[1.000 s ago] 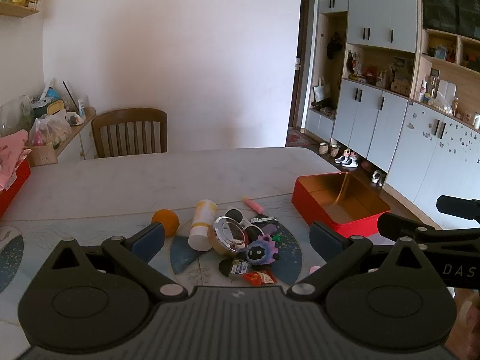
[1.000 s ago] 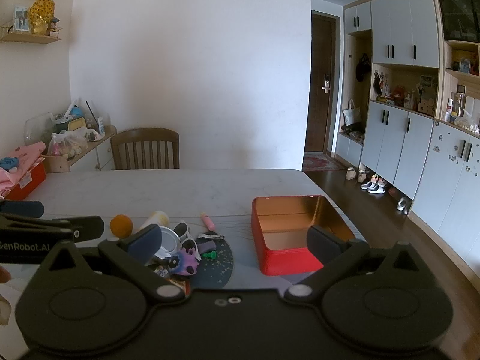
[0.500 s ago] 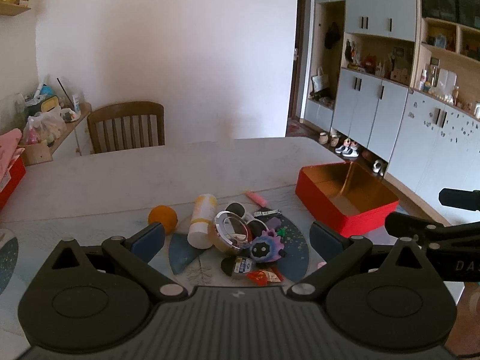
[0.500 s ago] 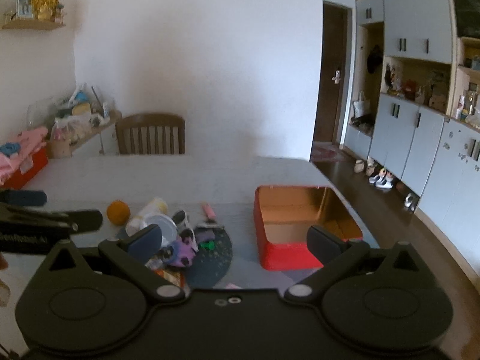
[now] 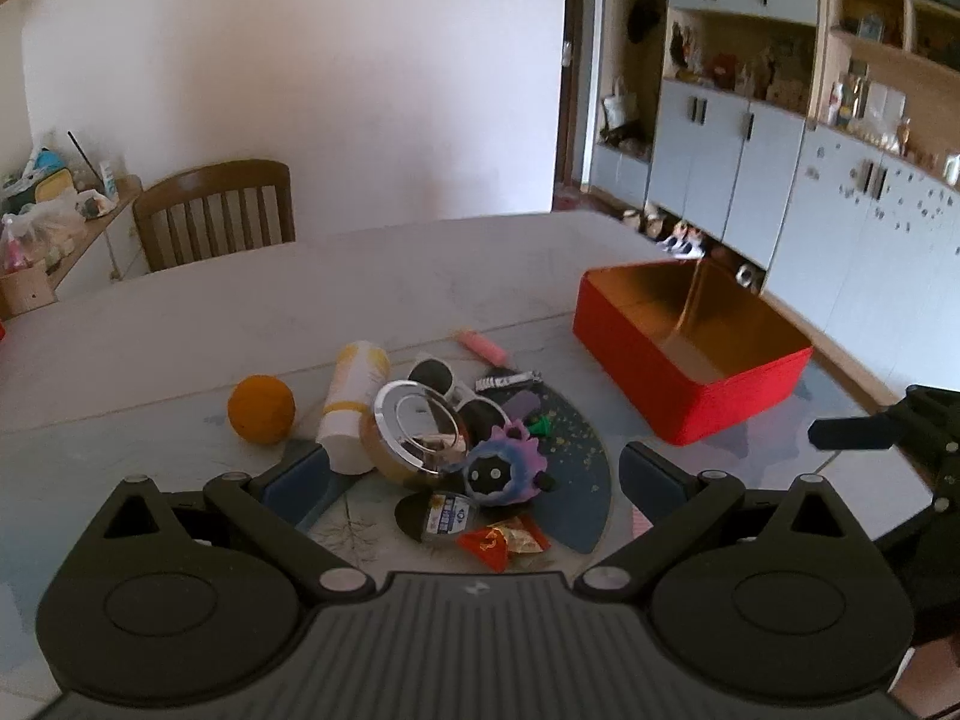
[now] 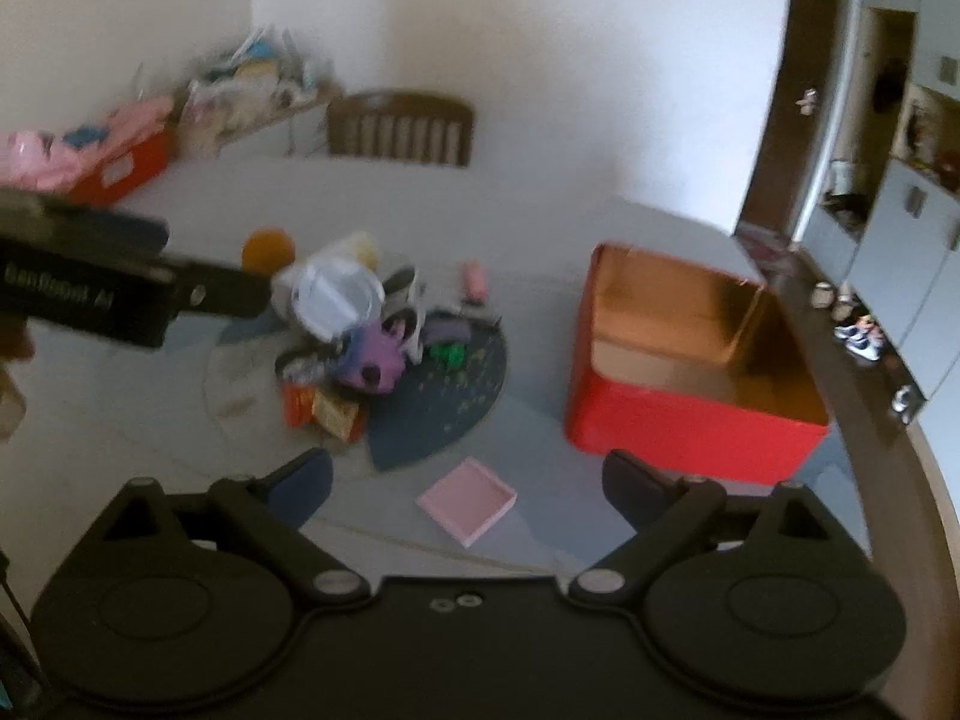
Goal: Organize rigid objects
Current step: 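Grasp the pink ridged soap dish with the right gripper while the left grasps the purple spiky plush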
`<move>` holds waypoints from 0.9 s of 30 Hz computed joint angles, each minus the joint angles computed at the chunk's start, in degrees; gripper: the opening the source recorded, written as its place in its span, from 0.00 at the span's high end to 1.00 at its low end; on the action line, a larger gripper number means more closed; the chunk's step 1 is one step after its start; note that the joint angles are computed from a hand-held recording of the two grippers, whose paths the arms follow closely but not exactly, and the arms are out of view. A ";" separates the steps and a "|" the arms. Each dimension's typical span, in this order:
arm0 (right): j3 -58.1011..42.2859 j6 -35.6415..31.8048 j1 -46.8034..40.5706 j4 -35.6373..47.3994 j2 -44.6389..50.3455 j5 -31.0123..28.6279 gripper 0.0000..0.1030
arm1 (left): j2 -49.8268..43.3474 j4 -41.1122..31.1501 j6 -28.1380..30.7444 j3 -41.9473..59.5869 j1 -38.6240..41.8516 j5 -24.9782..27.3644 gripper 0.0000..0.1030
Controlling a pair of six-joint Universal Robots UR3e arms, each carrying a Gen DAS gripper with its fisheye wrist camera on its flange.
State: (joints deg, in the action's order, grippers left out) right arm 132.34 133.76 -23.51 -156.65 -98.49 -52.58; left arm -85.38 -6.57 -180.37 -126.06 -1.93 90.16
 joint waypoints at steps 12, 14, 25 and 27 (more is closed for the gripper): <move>-11.15 -11.17 2.66 4.71 16.96 -2.81 0.26 | -16.98 1.33 -3.16 10.65 -3.96 3.06 0.09; -13.13 -13.29 2.60 7.31 18.27 -2.41 0.28 | -19.14 1.34 -3.45 12.35 -4.36 3.54 0.11; -21.88 -21.54 2.23 18.16 23.84 -0.63 0.38 | -25.57 -3.16 -7.87 18.84 -3.00 2.00 0.21; -22.95 -22.22 2.42 18.87 24.65 -0.33 0.41 | -26.07 -4.14 -8.83 19.59 -2.89 2.03 0.21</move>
State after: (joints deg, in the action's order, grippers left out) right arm 109.39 111.54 -21.09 -137.78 -73.84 -52.91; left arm -111.45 -10.71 -189.20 -106.47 -4.82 92.19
